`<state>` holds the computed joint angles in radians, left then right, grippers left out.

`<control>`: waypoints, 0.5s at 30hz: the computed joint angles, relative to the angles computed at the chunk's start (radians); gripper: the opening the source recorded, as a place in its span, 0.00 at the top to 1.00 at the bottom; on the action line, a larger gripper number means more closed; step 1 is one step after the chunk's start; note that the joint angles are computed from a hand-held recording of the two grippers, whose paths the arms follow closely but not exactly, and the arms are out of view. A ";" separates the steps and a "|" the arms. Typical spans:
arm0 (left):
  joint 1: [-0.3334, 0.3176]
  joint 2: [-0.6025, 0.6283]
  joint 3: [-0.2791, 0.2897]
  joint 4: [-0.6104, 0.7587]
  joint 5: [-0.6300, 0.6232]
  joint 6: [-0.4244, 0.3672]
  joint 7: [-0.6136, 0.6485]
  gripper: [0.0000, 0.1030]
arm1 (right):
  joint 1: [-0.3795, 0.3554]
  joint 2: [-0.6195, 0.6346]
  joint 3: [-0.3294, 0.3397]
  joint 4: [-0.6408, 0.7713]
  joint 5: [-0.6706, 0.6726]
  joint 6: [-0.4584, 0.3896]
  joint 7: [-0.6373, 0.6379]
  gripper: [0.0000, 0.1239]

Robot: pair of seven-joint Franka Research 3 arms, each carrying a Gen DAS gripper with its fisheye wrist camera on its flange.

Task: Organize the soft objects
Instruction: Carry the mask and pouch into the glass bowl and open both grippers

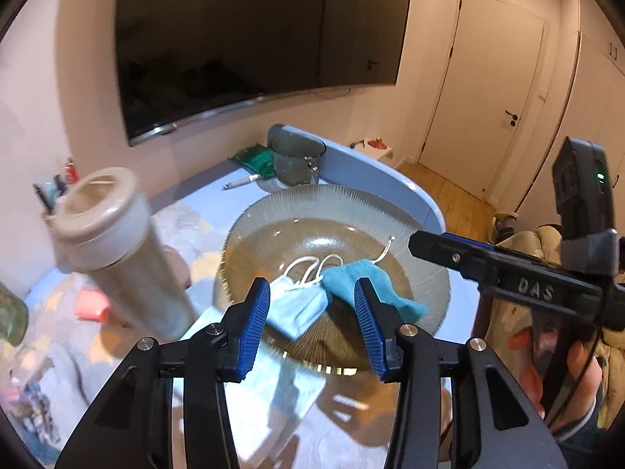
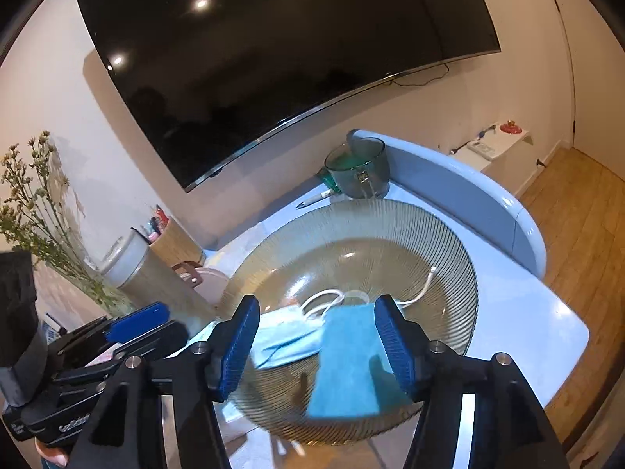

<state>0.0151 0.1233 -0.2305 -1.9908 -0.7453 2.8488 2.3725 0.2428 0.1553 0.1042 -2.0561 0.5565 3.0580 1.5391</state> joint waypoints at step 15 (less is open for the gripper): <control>-0.044 -0.505 0.241 -0.445 -0.285 0.170 0.257 0.57 | 0.119 -0.069 0.098 -0.013 0.172 -0.002 -0.190 0.49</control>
<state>-0.0292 -0.3816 0.0101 -2.4354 -1.0300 3.0189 2.6298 0.3623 0.0861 0.2018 -2.0694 0.7286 3.0557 1.3488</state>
